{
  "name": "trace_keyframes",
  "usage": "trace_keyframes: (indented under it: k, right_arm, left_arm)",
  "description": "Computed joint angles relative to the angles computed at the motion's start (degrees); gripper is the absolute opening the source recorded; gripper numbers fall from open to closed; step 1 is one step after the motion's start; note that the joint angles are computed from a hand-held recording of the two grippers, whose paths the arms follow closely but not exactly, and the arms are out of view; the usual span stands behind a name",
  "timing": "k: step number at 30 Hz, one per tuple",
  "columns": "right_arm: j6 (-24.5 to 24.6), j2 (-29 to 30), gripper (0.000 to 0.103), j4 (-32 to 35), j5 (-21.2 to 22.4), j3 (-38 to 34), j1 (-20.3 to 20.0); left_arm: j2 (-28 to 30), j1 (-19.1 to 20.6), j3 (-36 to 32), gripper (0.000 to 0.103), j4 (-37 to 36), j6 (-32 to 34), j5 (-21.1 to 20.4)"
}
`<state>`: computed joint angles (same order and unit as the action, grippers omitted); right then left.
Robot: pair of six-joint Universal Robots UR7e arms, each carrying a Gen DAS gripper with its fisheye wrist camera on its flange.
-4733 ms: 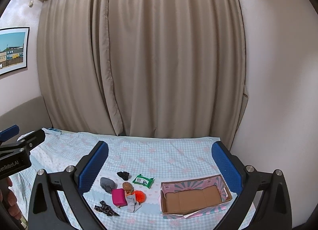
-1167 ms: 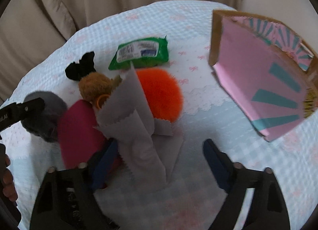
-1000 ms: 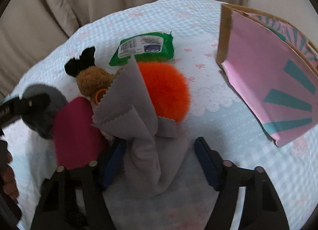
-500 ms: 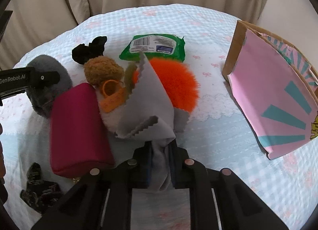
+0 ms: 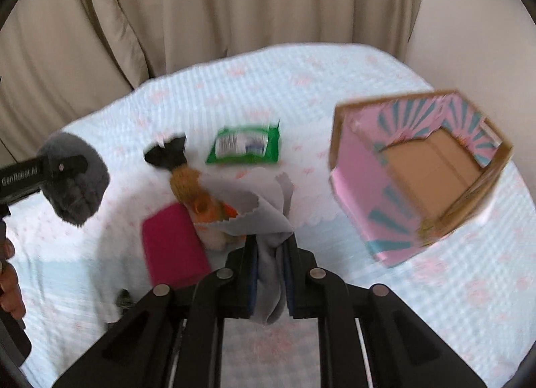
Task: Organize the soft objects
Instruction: 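Close the left tool on the grey plush while the right tool grasps the white cloth, then carry both items over the box and open both tools to drop them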
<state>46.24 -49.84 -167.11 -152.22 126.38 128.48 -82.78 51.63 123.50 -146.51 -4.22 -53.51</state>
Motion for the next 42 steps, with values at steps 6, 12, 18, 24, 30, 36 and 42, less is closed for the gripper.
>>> trace_keyframes:
  k: [6,12,18,24,30,36,42]
  right_arm:
    - [6.1,-10.2,0.012,17.0,-1.9,-3.0,6.5]
    - [8.8,-19.4,0.012,28.5,-1.1,-4.9,9.3]
    - [4.9,-30.3,0.012,34.2,-0.2,-3.4,9.5]
    - [-10.0,-44.2,0.012,33.7,5.6,0.3,4.4]
    - [-24.4,-53.5,0.012,35.9,12.0,1.3,-4.6]
    - [-39.1,-58.4,0.012,35.2,19.7,2.0,-17.1]
    - [-49.7,-58.7,0.012,32.6,28.3,2.8,-29.8]
  left_arm:
    - [-6.5,-8.2,-2.1,0.043,11.3,-8.4,2.7]
    - [-9.1,-16.9,-4.6,0.043,20.7,-18.3,5.3]
    - [-7.3,-26.4,-5.5,0.043,26.7,-31.0,8.0]
    - [0.0,-34.4,-7.0,0.043,31.6,-47.1,9.1]
    - [10.4,-36.5,-9.0,0.043,27.1,-54.4,5.8]
    - [22.7,-34.2,-13.0,0.043,20.3,-53.0,1.5]
    - [33.7,-29.7,-18.7,0.043,17.5,-51.2,-2.5]
